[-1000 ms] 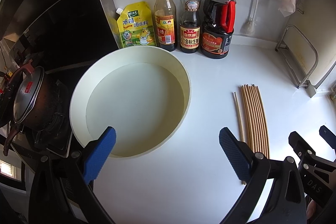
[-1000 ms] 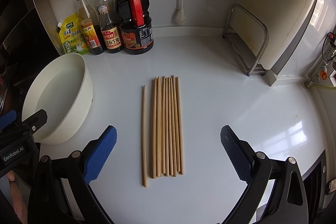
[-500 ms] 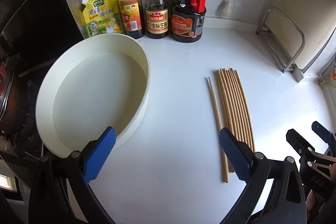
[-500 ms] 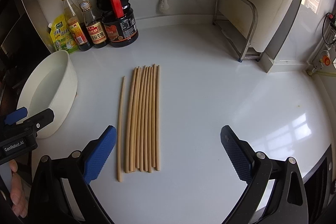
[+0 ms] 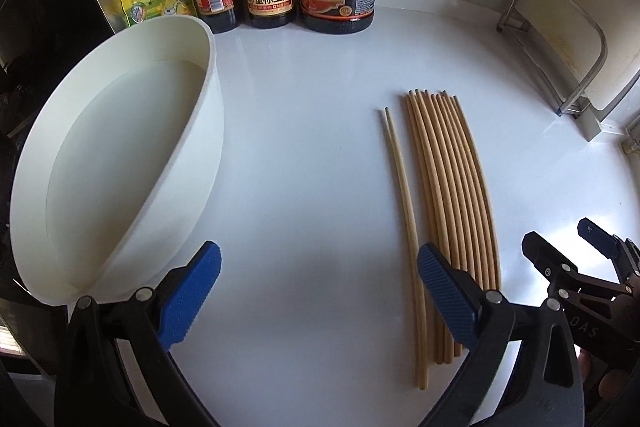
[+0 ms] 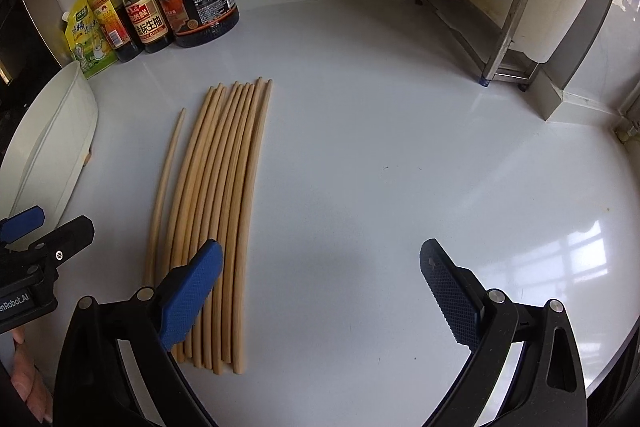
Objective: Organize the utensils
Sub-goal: 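Move both tools toward the row of wooden chopsticks, then grasp one wooden chopstick with the left tool while the right tool grasps another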
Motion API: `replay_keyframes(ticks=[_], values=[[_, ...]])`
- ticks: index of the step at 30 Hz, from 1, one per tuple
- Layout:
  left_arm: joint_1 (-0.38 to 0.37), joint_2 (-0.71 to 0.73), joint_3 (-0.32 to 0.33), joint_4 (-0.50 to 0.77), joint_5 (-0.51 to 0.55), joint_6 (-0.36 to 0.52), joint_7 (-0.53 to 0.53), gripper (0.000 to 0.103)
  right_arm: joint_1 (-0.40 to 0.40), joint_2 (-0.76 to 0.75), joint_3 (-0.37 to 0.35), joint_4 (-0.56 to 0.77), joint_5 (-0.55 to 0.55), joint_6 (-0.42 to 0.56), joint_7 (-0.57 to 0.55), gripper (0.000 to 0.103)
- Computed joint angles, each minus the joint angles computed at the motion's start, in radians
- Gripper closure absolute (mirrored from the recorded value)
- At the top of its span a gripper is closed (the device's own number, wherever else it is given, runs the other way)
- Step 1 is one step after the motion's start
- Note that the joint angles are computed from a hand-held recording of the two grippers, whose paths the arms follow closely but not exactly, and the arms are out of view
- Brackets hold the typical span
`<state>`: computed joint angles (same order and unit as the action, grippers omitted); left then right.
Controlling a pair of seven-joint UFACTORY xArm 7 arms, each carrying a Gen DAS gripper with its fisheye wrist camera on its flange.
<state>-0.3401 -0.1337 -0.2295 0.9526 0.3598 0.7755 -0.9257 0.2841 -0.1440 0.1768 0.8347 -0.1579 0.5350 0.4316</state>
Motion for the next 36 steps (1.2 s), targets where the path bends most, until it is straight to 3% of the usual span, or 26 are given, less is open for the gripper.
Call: replay_keyframes(ticks=[5, 10, 36], values=[[-0.001, 0.047, 0.000, 0.015, 0.062, -0.016, -0.060, 0.006, 0.002, 0.048, -0.006, 0.023, 0.000, -0.033, -0.029, 0.008], [-0.009, 0.069, 0.012, 0.022, 0.070, -0.038, -0.066, 0.006, -0.006, 0.082, 0.003, 0.063, -0.140, -0.017, 0.049, 0.008], [-0.047, 0.138, 0.028, 0.046, 0.070, -0.044, -0.069, 0.006, 0.005, 0.085, -0.013, 0.042, -0.164, -0.019, 0.001, 0.009]])
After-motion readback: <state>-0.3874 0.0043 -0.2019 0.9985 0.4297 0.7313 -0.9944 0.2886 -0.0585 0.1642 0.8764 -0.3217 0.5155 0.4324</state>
